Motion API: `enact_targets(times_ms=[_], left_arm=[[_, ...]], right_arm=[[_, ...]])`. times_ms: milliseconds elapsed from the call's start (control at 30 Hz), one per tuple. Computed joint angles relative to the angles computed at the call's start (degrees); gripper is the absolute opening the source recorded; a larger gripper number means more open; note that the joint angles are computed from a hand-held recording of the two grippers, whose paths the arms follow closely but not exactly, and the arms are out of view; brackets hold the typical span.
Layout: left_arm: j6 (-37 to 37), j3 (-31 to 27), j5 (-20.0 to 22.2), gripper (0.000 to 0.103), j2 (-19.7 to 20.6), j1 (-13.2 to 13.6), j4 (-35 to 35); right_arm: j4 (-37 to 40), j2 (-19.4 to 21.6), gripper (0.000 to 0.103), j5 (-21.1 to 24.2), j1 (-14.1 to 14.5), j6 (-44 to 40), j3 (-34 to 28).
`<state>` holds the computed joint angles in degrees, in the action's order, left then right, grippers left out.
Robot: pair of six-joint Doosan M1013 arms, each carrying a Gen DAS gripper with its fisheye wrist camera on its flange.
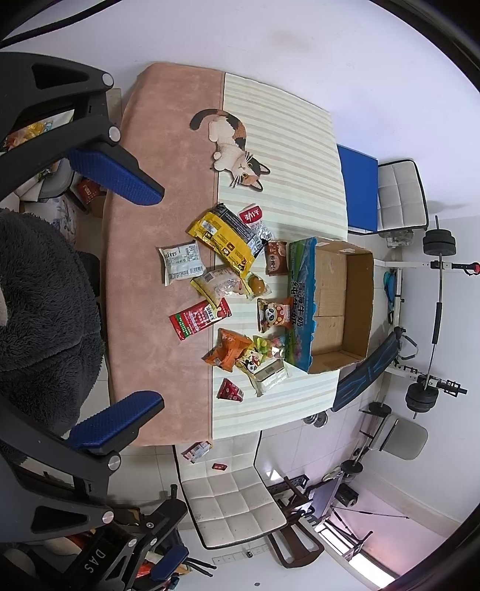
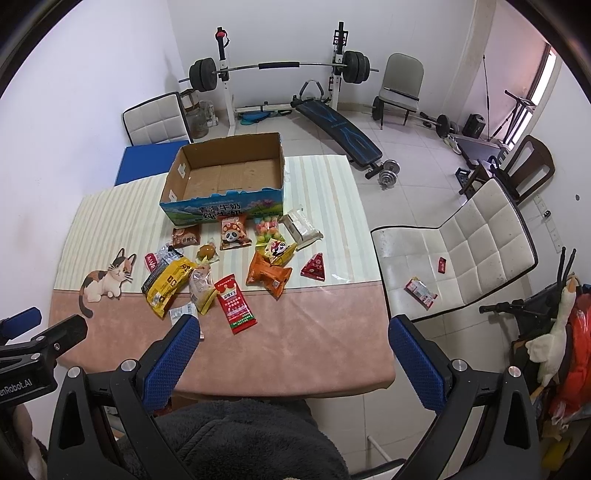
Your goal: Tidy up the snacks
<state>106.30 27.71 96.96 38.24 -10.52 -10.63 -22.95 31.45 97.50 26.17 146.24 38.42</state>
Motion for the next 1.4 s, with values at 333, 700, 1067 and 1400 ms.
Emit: enact_targets(times_ms=[333, 700, 1067, 1400], left_arm=[[0.03, 0.69, -0.49, 0.103, -0.56, 0.17, -0.30], [0.03, 0.16, -0.13, 0.103, -0.34, 0.26, -0.44], [-0.29, 0.18, -0.19, 0.103, -0.34, 0.26, -0.37], [-5.86, -13.12, 2.58, 0.103, 8.97, 1.18, 4.69]], right_arm=[[-0.49, 0.65, 0.103, 0.41, 0.36, -0.51, -1.41], [-0.77, 1.13, 0.103, 0.73, 0.63, -0.60, -2.43], [-0.43, 0.97, 0.103, 0.29, 0.59, -0.36, -1.98], [6.46, 1.39, 0.103, -6.43, -2.54, 2.43, 1.82]])
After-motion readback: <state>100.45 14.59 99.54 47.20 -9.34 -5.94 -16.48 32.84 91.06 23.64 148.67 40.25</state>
